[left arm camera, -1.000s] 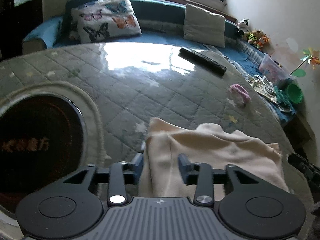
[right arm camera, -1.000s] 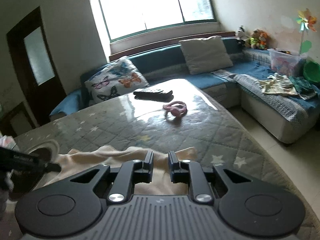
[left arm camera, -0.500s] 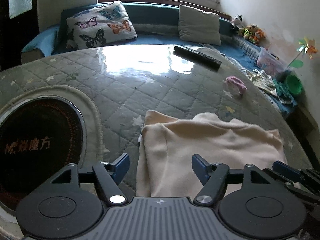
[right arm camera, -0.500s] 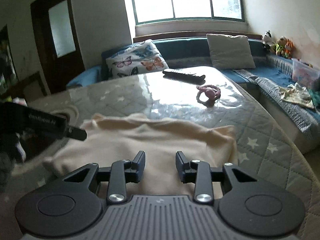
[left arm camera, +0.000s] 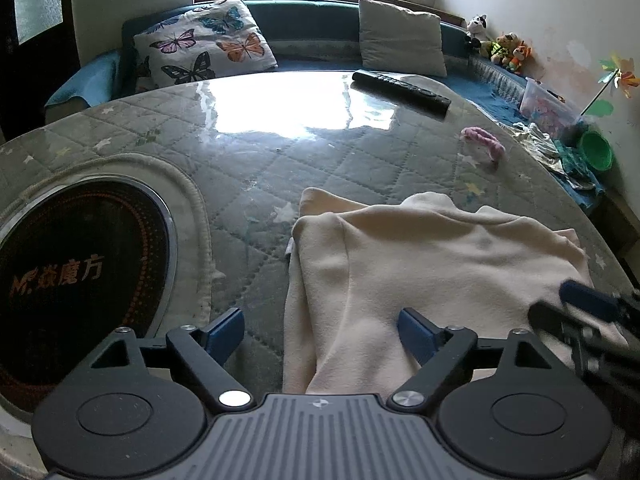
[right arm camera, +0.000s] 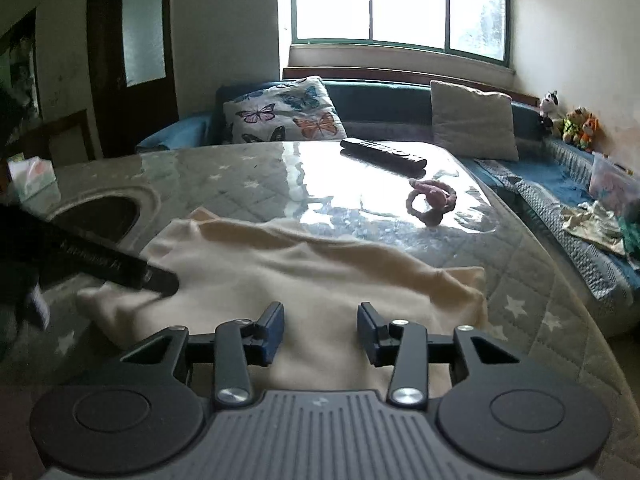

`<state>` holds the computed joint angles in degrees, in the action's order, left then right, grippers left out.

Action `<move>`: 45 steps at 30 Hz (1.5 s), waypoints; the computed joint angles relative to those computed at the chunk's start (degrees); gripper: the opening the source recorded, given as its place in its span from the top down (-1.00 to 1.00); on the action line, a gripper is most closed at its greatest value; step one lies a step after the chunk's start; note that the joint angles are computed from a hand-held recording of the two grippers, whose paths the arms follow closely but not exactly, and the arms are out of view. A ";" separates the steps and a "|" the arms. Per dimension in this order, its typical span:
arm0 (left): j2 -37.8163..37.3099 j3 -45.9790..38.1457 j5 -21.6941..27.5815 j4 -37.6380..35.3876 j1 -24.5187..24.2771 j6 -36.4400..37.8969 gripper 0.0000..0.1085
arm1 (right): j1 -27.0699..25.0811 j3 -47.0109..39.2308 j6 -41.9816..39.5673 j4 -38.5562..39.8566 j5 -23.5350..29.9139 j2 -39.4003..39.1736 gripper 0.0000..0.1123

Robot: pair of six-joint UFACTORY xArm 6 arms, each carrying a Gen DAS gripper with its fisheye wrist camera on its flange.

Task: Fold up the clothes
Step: 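Press and straighten the folded cream shirt with both grippers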

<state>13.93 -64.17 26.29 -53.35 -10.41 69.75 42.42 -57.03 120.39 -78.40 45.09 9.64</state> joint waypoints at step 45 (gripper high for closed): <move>-5.20 5.40 2.25 -6.00 4.39 11.67 -0.90 | -1.94 -7.46 -6.31 7.32 3.35 4.88 -0.83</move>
